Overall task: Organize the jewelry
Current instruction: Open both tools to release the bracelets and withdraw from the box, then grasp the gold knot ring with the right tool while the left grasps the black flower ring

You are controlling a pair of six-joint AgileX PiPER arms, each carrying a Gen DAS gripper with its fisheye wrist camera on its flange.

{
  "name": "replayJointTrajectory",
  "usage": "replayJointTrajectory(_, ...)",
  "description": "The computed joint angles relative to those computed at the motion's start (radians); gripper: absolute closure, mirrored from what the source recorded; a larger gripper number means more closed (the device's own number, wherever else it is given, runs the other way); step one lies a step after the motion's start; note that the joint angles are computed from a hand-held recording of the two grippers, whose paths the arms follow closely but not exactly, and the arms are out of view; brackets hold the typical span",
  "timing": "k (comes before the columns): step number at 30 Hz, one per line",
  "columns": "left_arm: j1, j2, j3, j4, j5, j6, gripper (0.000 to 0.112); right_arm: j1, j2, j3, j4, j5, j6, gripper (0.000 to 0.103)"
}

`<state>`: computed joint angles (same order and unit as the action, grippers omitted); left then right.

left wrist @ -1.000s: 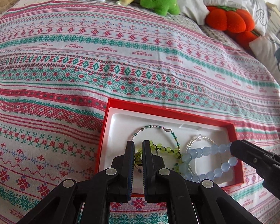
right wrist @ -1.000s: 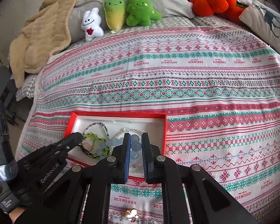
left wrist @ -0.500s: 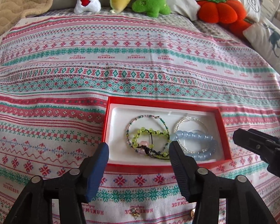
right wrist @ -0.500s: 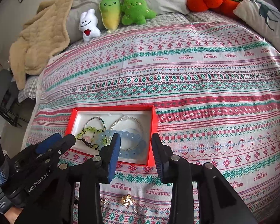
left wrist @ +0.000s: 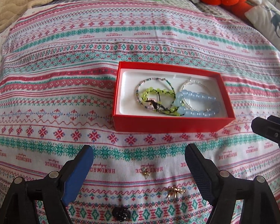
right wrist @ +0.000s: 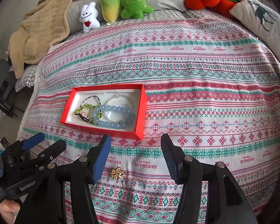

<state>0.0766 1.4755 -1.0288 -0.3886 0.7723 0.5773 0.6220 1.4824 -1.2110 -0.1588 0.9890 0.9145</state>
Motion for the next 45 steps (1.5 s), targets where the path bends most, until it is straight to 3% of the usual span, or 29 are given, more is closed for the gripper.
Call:
replayJointTrajectory(7, 0.02, -0.011, 0.035, 0.042, 0.008, 0.016, 0.025, 0.042, -0.006, 0.018, 0.007, 0.037, -0.006, 0.041)
replayJointTrajectory(17, 0.051, 0.07, 0.014, 0.132, 0.059, -0.076, 0.025, 0.049, 0.019, 0.042, 0.071, 0.061, -0.03, 0.041)
replayJointTrajectory(28, 0.09, 0.132, -0.01, 0.039, 0.111, -0.028, 0.025, 0.037, 0.088, 0.029, 0.121, 0.058, -0.057, 0.041)
replayJointTrajectory(32, 0.1, 0.141, -0.015, -0.001, 0.141, -0.001, 0.03, 0.037, 0.102, 0.026, 0.137, 0.054, -0.064, 0.041)
replayJointTrajectory(45, 0.085, 0.125, 0.033, 0.045, 0.135, -0.002, 0.047, 0.047, 0.168, 0.004, 0.213, 0.006, -0.126, 0.041)
